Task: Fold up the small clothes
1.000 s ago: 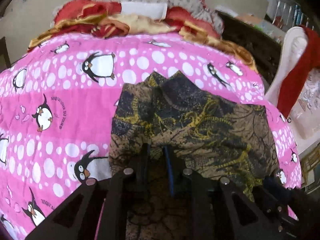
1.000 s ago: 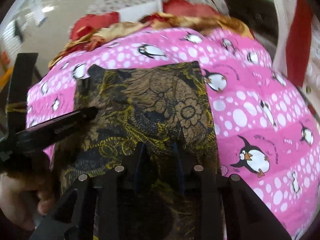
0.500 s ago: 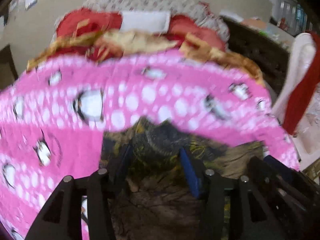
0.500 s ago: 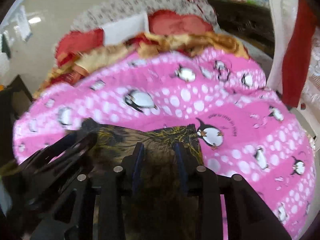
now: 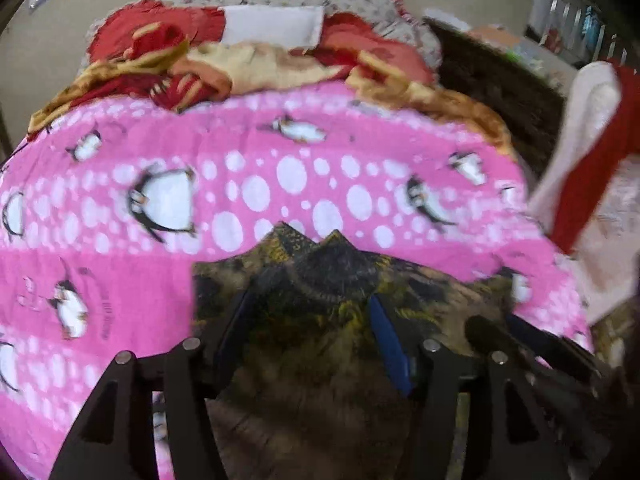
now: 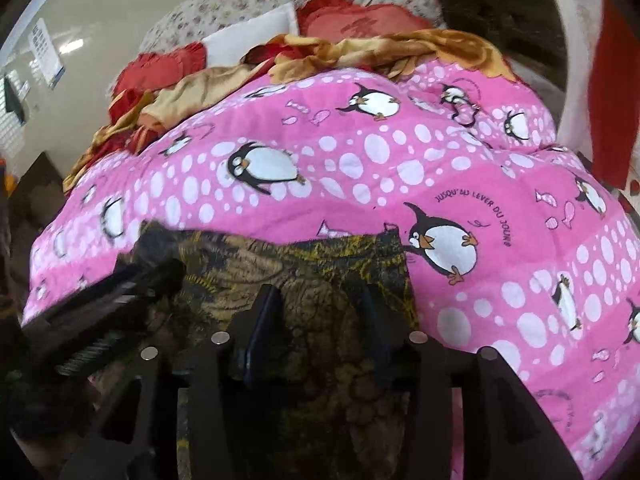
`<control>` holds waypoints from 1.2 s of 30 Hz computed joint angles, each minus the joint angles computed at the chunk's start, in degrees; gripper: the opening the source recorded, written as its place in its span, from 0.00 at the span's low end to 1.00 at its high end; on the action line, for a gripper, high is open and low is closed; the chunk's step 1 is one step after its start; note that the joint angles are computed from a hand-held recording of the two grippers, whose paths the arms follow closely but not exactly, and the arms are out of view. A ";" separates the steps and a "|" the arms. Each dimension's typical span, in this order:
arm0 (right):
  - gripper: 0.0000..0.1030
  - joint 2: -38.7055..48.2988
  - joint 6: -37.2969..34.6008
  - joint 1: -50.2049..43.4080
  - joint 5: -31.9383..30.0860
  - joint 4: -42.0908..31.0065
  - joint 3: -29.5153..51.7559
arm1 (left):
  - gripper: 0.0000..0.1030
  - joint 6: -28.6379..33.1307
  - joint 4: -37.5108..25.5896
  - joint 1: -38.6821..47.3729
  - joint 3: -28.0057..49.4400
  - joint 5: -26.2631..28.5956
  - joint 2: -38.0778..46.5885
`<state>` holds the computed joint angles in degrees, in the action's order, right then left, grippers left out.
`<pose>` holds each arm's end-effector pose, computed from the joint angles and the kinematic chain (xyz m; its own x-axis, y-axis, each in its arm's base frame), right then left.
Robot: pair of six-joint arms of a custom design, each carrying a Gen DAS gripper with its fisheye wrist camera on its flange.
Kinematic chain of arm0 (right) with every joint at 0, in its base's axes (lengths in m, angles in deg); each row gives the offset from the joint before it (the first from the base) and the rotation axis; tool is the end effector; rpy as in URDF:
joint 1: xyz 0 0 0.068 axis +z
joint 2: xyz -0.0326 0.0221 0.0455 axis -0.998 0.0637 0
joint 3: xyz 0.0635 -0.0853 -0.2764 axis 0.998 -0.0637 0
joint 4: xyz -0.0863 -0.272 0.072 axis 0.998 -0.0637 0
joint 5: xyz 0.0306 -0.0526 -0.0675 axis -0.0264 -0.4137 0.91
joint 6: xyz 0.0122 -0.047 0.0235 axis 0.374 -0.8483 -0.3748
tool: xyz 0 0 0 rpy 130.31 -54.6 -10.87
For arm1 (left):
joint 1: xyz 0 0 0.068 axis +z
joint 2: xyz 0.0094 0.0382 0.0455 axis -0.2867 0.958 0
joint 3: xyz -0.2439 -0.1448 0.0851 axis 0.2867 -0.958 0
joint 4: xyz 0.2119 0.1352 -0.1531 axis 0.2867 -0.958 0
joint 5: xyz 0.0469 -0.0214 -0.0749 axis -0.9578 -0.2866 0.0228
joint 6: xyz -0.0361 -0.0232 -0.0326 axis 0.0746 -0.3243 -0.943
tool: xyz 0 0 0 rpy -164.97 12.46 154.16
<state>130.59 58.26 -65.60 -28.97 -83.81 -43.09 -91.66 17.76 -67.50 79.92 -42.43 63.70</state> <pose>0.1973 0.0773 0.2263 -0.8326 0.0283 -0.5532 -0.1283 0.9617 0.2423 0.2045 -0.2292 0.2286 -0.7869 -0.1046 -0.6081 0.0029 0.9849 -0.1732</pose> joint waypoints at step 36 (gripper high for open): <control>0.67 -0.50 -39.24 -32.37 -51.39 -11.13 -11.92 | 0.62 -13.80 12.91 -10.26 -27.52 9.70 -27.43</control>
